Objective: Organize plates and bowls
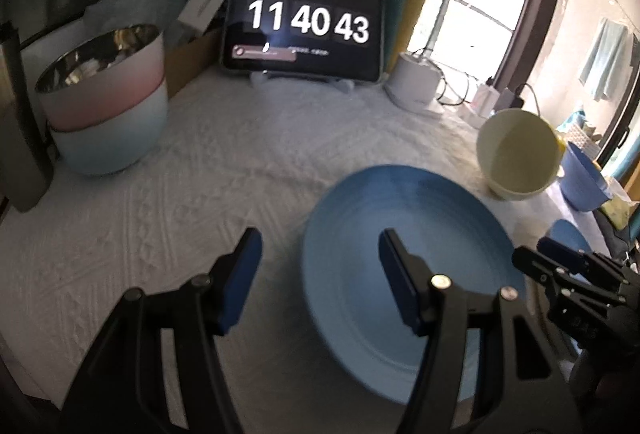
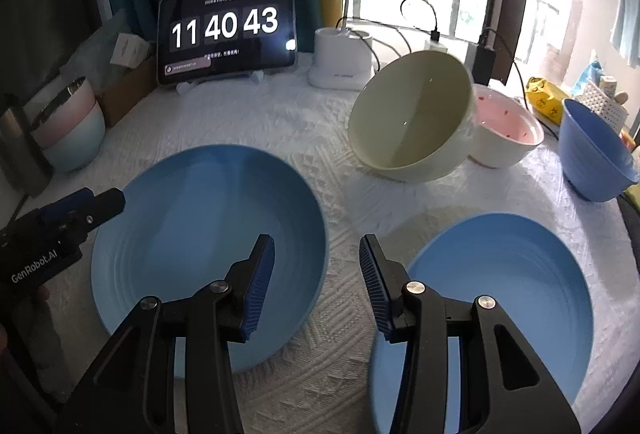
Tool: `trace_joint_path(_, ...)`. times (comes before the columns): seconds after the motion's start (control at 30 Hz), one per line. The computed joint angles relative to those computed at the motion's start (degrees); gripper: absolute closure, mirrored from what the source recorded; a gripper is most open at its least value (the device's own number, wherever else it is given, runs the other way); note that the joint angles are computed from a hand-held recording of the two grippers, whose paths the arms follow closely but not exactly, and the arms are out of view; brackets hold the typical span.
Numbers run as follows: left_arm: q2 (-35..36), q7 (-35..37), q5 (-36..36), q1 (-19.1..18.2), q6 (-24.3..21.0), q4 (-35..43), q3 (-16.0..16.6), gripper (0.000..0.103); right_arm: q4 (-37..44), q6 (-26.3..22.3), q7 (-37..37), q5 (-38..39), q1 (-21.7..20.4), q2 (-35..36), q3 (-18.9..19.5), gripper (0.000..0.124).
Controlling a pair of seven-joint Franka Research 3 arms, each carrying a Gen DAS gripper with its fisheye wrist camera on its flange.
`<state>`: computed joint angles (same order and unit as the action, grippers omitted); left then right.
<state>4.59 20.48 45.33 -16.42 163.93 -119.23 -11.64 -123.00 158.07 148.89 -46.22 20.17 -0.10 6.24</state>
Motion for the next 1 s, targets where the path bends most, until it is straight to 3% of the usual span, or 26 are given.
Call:
trace_joint_path(0.3, 2.2, 9.2, -9.5, 0.4, -1.3, -0.2, -1.0, 0.041, 1.9, -2.8, -3.6, 4.0, 1.5, 2.7, -0.5, 0.077)
trace_joint_path(0.43, 2.7, 10.0, -9.1, -0.5, -1.2, 0.0, -0.4, 0.041, 2.6, -2.2, -4.8, 4.7, 2.3, 4.1, -1.1, 0.077)
trace_joint_path(0.5, 2.8, 10.0, -8.4, -0.8, -0.9, -0.1, -0.2, 0.041, 3.0, -3.3, -9.3, 9.6, 2.6, 4.4, -0.9, 0.077)
trace_joint_path(0.7, 3.0, 10.5, -6.4, -1.6, 0.5, -0.4, 0.2, 0.042, 3.5, -3.5, -9.5, 9.5, 3.7, 4.9, -1.8, 0.077)
trace_joint_path(1.0, 2.7, 9.0, -3.9, -2.1, 0.0, -0.1, 0.3, 0.061, 2.9, -3.5, -8.6, 8.2, 3.9, 4.2, -2.2, 0.093)
